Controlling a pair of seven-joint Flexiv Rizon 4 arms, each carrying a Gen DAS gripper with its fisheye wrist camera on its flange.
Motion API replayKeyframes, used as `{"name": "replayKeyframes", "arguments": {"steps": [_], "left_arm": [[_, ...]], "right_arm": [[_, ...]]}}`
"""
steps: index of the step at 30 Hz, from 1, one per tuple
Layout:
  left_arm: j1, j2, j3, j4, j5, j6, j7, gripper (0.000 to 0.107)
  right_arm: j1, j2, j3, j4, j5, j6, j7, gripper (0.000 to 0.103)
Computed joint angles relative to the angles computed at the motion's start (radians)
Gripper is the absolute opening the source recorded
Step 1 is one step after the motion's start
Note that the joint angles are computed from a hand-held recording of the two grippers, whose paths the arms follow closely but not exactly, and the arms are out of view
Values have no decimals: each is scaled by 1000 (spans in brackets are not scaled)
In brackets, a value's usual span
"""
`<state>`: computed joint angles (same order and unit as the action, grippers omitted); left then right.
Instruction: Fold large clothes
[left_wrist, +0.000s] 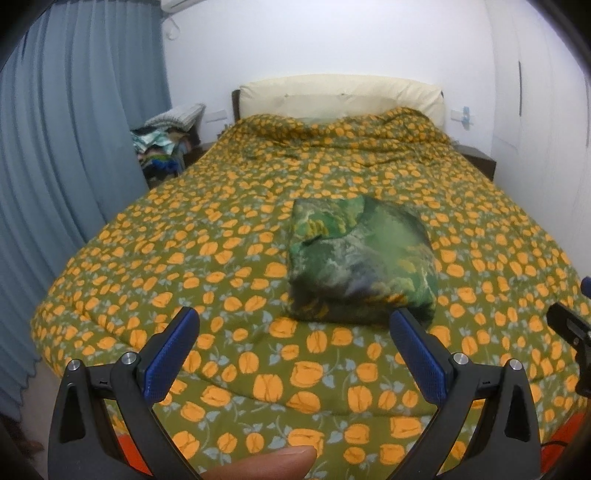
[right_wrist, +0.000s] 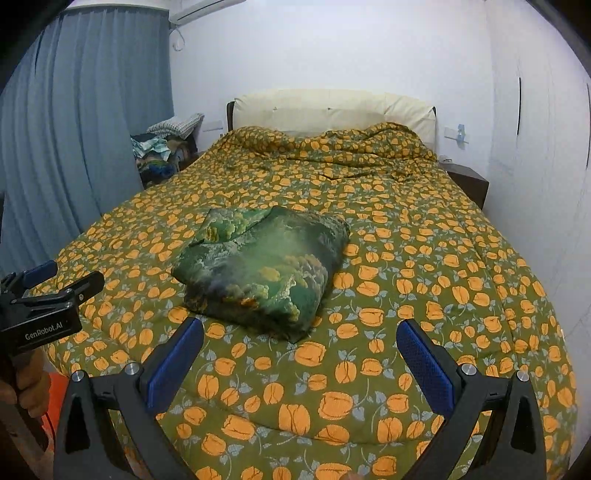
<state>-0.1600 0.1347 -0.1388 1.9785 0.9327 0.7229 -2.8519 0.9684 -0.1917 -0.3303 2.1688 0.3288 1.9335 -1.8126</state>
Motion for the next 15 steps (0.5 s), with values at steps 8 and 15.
{"name": "replayKeyframes", "arguments": {"steps": [8, 15], "left_arm": [[-1, 2, 4, 8, -43, 20, 36, 103], [-4, -8, -2, 4, -75, 3, 75, 103]], "right_arm": [[-7, 0, 8, 12, -31, -17, 31, 103], [-7, -3, -3, 19, -67, -32, 61, 103]]}}
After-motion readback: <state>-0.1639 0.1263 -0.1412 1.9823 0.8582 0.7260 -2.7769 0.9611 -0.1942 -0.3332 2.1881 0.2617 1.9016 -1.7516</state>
